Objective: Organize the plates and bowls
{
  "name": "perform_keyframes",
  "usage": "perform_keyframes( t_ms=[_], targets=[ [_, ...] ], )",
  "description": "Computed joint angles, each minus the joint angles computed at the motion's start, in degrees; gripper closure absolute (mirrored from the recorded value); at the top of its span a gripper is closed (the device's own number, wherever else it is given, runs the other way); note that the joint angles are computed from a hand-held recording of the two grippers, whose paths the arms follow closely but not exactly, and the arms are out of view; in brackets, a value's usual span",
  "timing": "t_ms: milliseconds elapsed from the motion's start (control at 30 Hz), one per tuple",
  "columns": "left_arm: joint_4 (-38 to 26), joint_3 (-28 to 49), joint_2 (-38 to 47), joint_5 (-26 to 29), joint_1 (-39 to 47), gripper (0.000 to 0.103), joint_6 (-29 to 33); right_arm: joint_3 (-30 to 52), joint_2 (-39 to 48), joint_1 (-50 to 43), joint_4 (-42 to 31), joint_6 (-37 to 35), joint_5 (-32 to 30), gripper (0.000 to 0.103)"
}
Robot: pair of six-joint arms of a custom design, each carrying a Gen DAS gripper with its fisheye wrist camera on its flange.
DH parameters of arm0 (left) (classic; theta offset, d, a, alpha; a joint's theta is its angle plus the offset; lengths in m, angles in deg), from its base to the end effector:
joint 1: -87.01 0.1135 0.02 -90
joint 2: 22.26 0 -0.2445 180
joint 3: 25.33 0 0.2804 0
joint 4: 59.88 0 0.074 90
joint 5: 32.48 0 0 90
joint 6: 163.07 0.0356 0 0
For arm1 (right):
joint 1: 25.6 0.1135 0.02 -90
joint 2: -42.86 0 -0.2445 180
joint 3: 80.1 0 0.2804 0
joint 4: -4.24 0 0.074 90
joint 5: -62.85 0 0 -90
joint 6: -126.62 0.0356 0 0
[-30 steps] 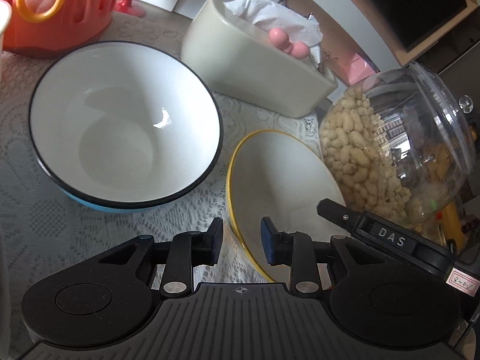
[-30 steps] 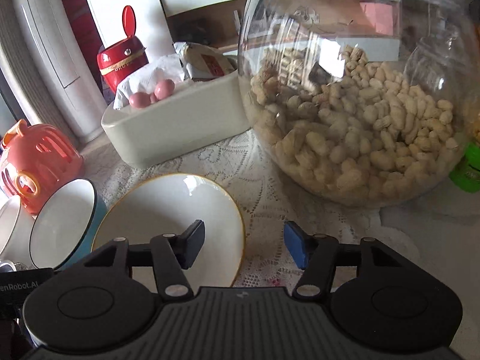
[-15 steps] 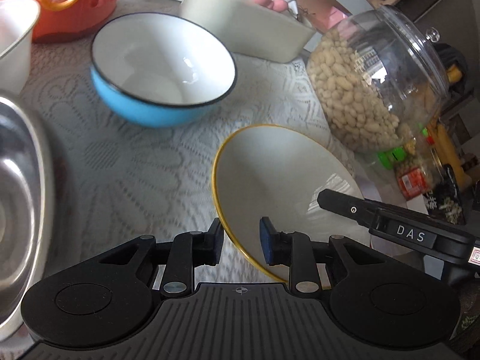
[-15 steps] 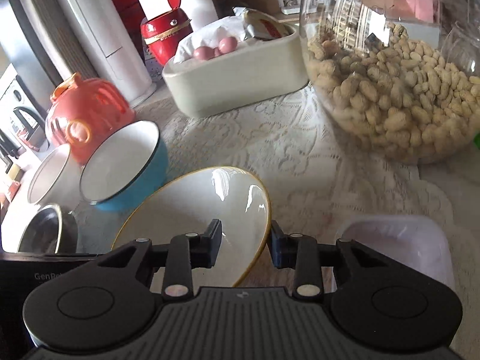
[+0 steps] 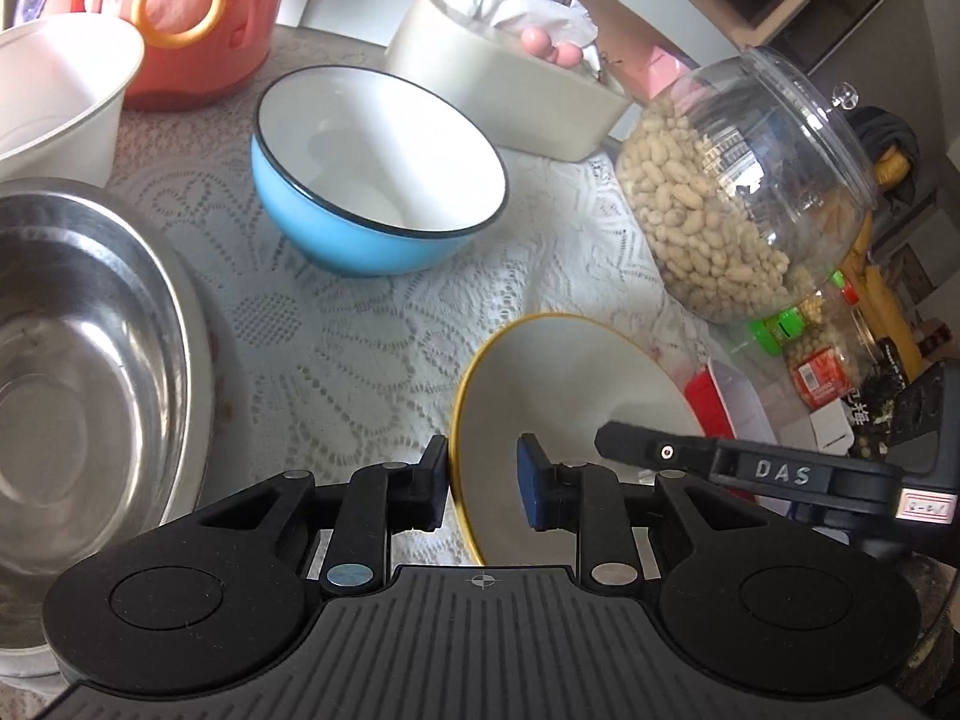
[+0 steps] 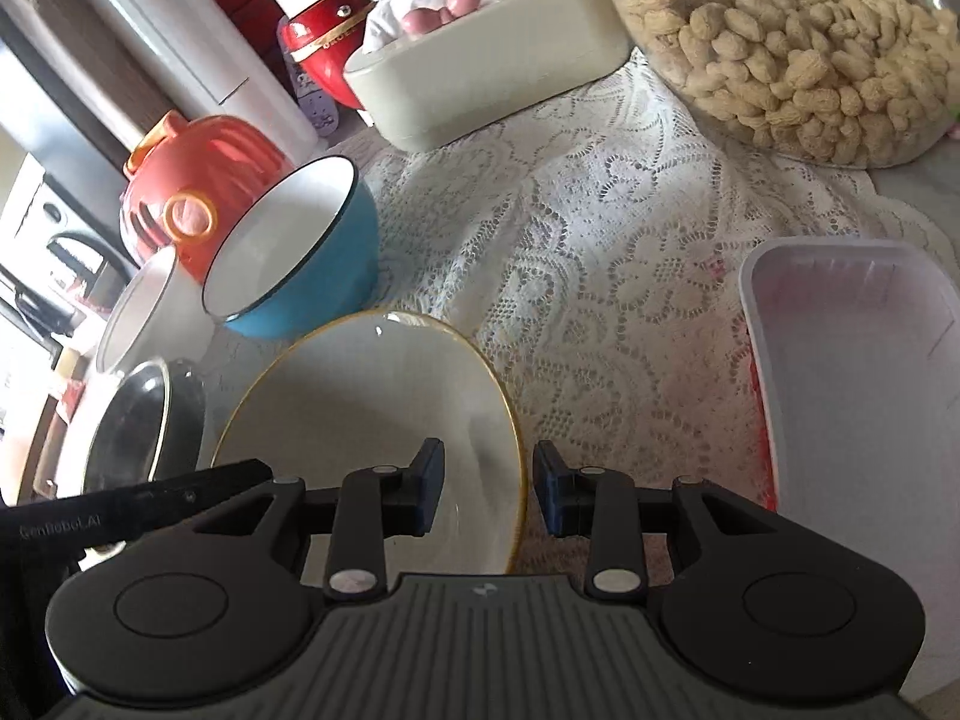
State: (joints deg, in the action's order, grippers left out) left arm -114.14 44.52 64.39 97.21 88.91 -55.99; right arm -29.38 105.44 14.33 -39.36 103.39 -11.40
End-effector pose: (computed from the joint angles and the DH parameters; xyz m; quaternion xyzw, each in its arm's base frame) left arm 0.3076 -0.0125 0.1806 0.1779 0.9123 -0.3048 0.2079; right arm 0.1927 0.1487 0.1837 0.2591 0.9106 0.1578 0.2805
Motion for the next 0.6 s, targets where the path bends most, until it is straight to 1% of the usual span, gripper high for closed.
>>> perform_keyframes(
  t_ms=[33, 100, 133, 267, 367, 433, 600],
  targets=[
    [-1.23, 0.72, 0.29, -0.44, 0.50, 0.073, 0.75, 1.26, 1.16, 1.13, -0.33, 1.12, 1.51, 0.063],
    [-2.91, 1.91, 0.91, 0.14, 2.89, 0.073, 1.37, 3.90, 3.75, 3.51, -0.42, -0.05, 4.21, 0.063],
    [-3.36, 2.37, 1.00, 0.54, 4.36, 0.073, 1.55, 4.49, 4.32, 4.11, 0.45, -1.01, 4.16, 0.063],
    [-3.06, 3.02, 0.69, -0.74, 7.19, 0.073, 1.85, 5.26, 7.65, 3.54, 5.92, -3.83, -0.05, 0.064],
    [-1.05, 1.20, -1.31, -3.56, 6.24, 0.073, 1.90, 5.99, 11.10, 3.31, 8.08, -4.34, 0.11, 0.065],
    [0.01, -0.09, -2.79, -4.88, 5.48, 0.073, 2.40, 5.56, 11.58, 3.26, 9.08, -4.68, -0.39, 0.066],
    [4.50, -3.81, -7.14, -9.33, 3.15, 0.074, 1.96, 5.01, 11.56, 3.81, 8.36, -4.91, 0.47, 0.066]
  ],
)
